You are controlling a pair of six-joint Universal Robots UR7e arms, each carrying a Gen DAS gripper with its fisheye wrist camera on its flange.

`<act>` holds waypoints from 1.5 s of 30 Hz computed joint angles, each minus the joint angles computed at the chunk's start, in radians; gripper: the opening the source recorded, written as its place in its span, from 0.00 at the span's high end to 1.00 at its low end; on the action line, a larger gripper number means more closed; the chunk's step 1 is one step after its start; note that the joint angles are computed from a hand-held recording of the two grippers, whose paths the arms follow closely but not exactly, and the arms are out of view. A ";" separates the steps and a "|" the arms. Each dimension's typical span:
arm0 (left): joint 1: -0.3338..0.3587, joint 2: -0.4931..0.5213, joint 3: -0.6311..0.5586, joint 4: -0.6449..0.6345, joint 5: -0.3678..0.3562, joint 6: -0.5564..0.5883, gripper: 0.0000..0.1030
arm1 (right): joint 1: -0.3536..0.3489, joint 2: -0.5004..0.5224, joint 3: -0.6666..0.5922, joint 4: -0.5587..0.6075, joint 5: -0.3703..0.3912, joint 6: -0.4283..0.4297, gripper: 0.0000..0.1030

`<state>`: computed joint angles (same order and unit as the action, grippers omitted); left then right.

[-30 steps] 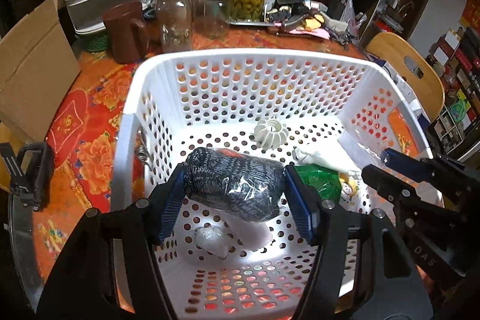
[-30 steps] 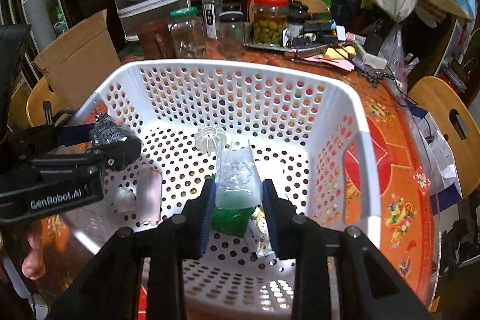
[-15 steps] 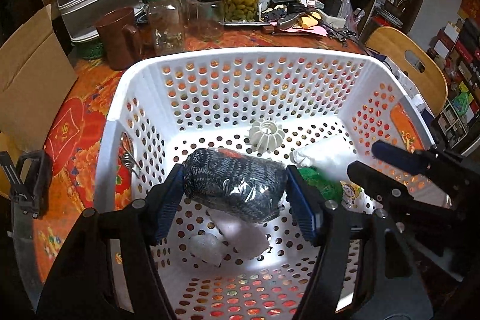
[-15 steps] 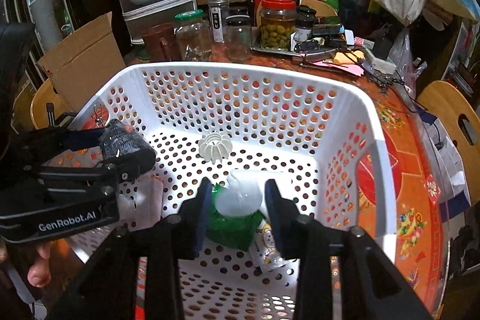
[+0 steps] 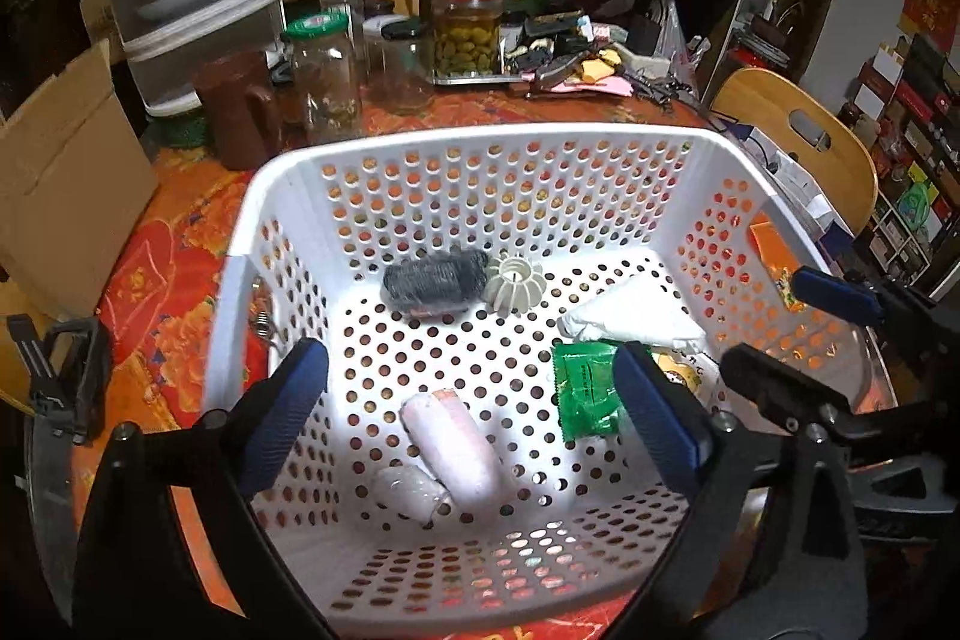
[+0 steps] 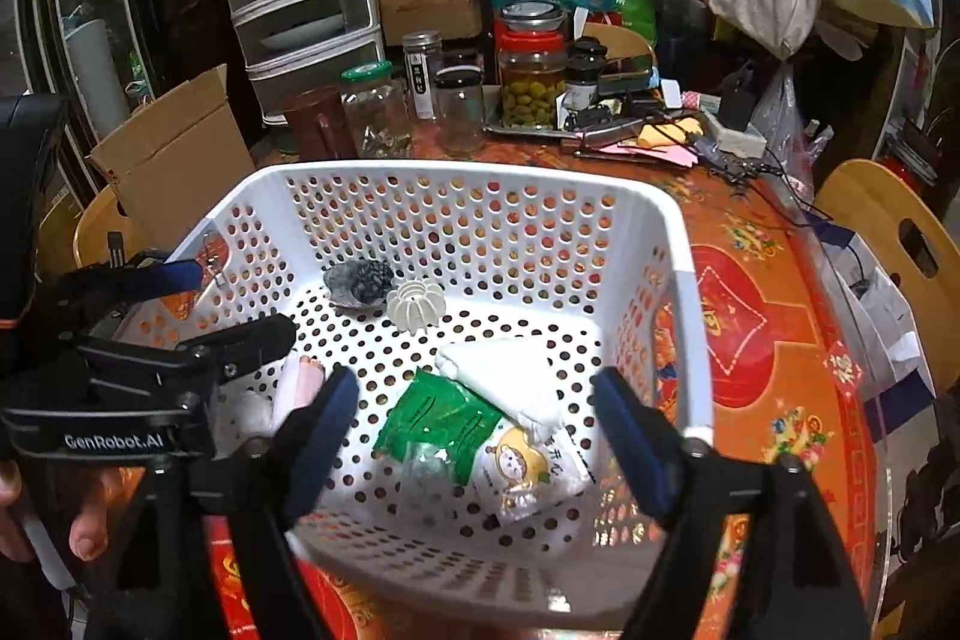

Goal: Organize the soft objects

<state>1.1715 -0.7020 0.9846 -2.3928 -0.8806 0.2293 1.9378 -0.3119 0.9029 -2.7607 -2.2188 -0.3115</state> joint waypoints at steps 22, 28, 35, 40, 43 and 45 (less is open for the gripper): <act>-0.123 -0.525 0.742 -0.457 0.017 0.110 0.00 | 0.170 -0.186 0.527 -0.544 -0.165 -0.097 0.06; -0.179 -0.659 0.894 -0.476 0.069 0.064 0.00 | 0.247 -0.212 0.634 -0.724 -0.226 -0.154 0.06; -0.302 -0.849 1.083 -0.463 0.144 -0.014 0.00 | 0.311 -0.261 0.753 -0.843 -0.236 -0.162 0.06; -0.405 -0.969 1.193 -0.431 0.189 -0.087 0.00 | 0.353 -0.289 0.821 -0.892 -0.264 -0.125 0.06; -0.461 -0.993 1.237 -0.433 0.263 -0.121 0.00 | 0.368 -0.322 0.870 -0.858 -0.252 -0.043 0.06; -0.473 -1.000 1.247 -0.426 0.265 -0.148 0.00 | 0.369 -0.332 0.889 -0.848 -0.251 -0.023 0.06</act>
<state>0.6987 -1.7025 2.2313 -2.8186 -0.6157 0.0810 2.3072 -0.6440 1.7917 -3.6091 -2.4694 -0.3347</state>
